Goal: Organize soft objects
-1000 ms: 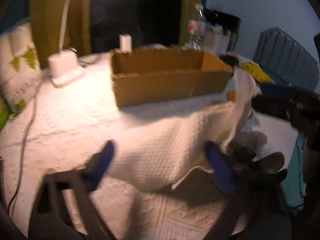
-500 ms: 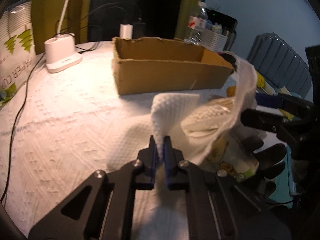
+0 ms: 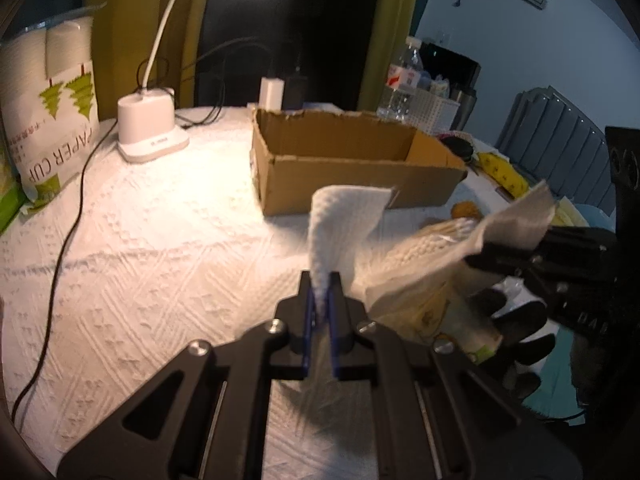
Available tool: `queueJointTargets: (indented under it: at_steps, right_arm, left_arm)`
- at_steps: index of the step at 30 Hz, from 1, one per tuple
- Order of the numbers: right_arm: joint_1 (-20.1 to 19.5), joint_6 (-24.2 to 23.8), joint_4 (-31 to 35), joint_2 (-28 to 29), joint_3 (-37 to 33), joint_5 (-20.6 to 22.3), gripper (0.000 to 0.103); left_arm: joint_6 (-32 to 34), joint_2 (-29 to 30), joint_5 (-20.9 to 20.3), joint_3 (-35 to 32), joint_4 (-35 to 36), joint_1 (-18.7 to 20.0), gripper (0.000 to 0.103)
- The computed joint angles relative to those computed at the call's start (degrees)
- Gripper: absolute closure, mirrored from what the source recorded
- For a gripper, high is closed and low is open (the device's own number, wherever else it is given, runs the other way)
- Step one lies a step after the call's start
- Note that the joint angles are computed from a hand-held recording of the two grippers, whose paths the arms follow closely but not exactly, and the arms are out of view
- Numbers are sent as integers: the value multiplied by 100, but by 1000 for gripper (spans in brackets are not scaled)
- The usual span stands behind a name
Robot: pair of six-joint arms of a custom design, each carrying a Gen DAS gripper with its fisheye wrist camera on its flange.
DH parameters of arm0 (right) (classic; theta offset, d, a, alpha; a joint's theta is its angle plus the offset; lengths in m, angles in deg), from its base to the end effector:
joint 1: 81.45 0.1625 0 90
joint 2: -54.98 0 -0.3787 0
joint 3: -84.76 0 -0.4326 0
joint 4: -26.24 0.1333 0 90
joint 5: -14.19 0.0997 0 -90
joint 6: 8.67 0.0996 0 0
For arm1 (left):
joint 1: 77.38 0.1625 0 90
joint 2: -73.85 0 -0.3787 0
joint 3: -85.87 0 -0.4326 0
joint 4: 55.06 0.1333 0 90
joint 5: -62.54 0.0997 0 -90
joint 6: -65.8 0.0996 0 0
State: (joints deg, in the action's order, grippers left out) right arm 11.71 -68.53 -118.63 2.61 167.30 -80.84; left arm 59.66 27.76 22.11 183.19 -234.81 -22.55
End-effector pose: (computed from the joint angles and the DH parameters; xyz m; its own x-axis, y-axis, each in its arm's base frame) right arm 0.1650 -0.7293 0.1965 -0.4571 -0.7937 0.4014 -0.8871 0.4396 -0.1409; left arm -0.2045 -0.6532 0.1096 -0.8468 -0.0823 -0.5255 0.3622 0.6344 -0.6829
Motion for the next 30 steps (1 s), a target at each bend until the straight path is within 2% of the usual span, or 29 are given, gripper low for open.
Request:
queueJointTargets:
  at_steps: [10, 20, 30]
  right_arm:
    - [50, -64, -390, -347, 47, 623, 97]
    - [68, -118, -528, -427, -161, 1153, 97]
    - [103, -138, -502, -388, -412, 1376, 97]
  left_arm:
    - [528, 9, 68, -108, -596, -176, 97]
    - [1312, 134, 218, -446, -1080, -429, 97]
    - [1949, 350, 157, -916, -1493, -582, 97]
